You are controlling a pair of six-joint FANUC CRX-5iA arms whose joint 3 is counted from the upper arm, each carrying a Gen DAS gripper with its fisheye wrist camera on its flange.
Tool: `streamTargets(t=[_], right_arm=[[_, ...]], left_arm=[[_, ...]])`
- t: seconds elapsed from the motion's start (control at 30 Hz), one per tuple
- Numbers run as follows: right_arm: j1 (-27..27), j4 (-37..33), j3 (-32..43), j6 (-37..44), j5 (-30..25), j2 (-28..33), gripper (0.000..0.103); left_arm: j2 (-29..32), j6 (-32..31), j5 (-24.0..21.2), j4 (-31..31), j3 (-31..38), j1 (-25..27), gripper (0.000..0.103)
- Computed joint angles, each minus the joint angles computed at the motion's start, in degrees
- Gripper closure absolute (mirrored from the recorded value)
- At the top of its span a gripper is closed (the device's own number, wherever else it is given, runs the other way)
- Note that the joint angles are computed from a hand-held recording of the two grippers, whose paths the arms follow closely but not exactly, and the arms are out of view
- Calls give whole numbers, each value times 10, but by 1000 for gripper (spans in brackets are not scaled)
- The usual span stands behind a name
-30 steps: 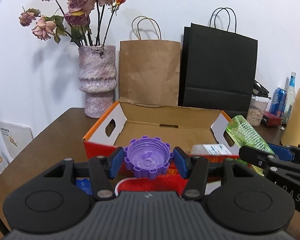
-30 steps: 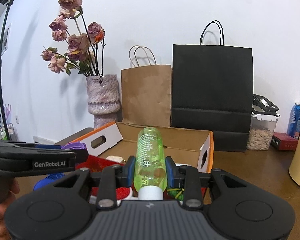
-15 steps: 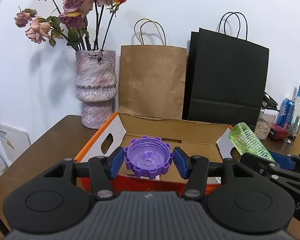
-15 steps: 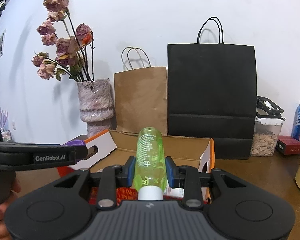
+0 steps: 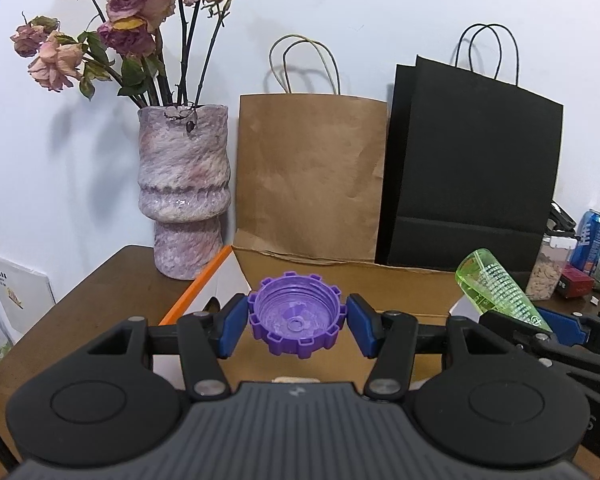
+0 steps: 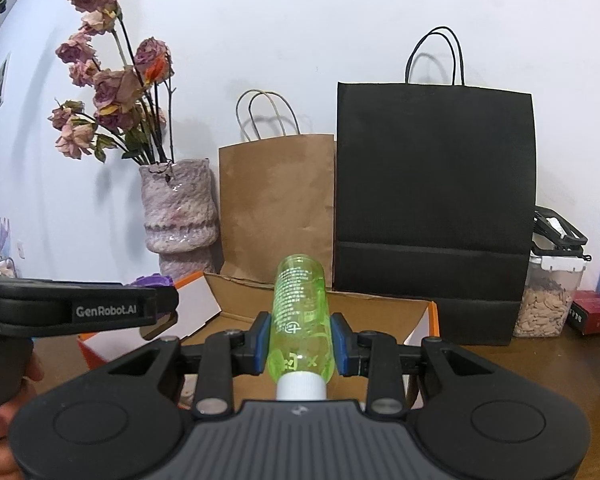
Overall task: Organize rigid objects
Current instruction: 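Carry the purple cap and green bottle over the red box with both tools, then open both tools to drop the purple cap and green bottle into the box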
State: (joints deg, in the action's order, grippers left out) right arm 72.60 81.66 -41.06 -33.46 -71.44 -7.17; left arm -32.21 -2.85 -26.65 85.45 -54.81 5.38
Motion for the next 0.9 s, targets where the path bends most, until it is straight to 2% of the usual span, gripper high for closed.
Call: streamTargets(t=[0.57, 0.77, 0.8, 0.83, 0.9], right_arm=[[-73, 11, 6, 24, 59, 11, 73], [-77, -3, 9, 30, 67, 12, 72], [-77, -7, 8, 29, 70, 11, 72], [-76, -9, 7, 27, 70, 9, 71], [-72, -8, 6, 24, 60, 10, 51]], left_arm=[[72, -72, 106, 97, 37, -101, 47], [75, -69, 98, 87, 37, -95, 47], [75, -68, 101, 86, 36, -95, 43], [75, -61, 102, 78, 37, -93, 33], [74, -64, 118, 88, 36, -100, 21]])
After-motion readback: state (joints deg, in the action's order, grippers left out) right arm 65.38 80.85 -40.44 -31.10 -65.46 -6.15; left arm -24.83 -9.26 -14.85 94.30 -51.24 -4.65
